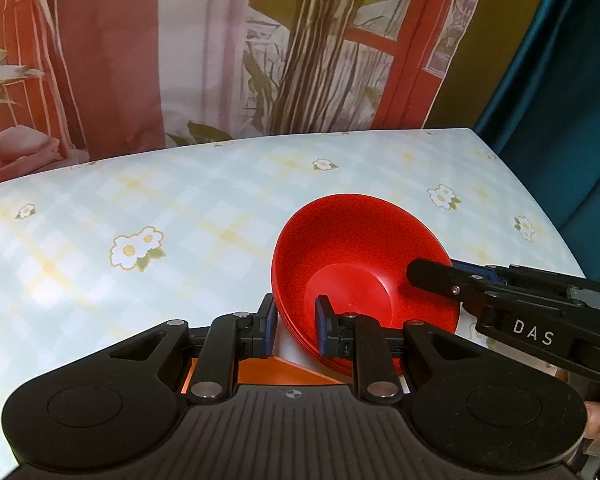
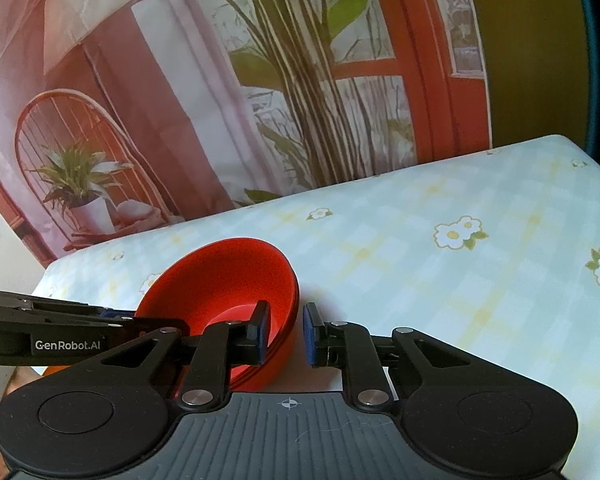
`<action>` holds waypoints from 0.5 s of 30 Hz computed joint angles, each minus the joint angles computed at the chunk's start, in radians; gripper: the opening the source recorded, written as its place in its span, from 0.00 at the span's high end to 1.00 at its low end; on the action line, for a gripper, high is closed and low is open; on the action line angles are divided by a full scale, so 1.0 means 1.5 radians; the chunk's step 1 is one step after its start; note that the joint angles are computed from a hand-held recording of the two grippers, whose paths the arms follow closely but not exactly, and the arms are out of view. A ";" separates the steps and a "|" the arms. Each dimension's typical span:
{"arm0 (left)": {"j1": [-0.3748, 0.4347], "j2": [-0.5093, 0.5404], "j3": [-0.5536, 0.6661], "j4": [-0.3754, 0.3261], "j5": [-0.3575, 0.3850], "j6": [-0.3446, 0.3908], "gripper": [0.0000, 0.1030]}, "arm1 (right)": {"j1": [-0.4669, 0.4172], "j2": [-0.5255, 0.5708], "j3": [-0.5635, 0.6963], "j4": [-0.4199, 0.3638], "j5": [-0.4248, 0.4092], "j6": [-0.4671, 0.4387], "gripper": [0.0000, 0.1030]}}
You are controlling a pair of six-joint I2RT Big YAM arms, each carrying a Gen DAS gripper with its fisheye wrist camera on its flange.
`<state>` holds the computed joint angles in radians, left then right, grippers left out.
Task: Organize plates and bowls
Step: 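Hold the second red bowl with both grippers and settle it into the first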
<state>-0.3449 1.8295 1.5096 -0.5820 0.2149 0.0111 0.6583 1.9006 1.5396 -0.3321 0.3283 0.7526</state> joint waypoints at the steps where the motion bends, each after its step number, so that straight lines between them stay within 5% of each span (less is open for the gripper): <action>1: 0.000 0.000 -0.001 0.001 0.001 0.000 0.79 | 0.000 0.000 -0.001 0.001 0.000 0.002 0.84; 15: -0.007 -0.006 -0.004 0.004 0.005 0.004 0.80 | 0.006 -0.010 -0.025 0.019 0.006 0.034 0.84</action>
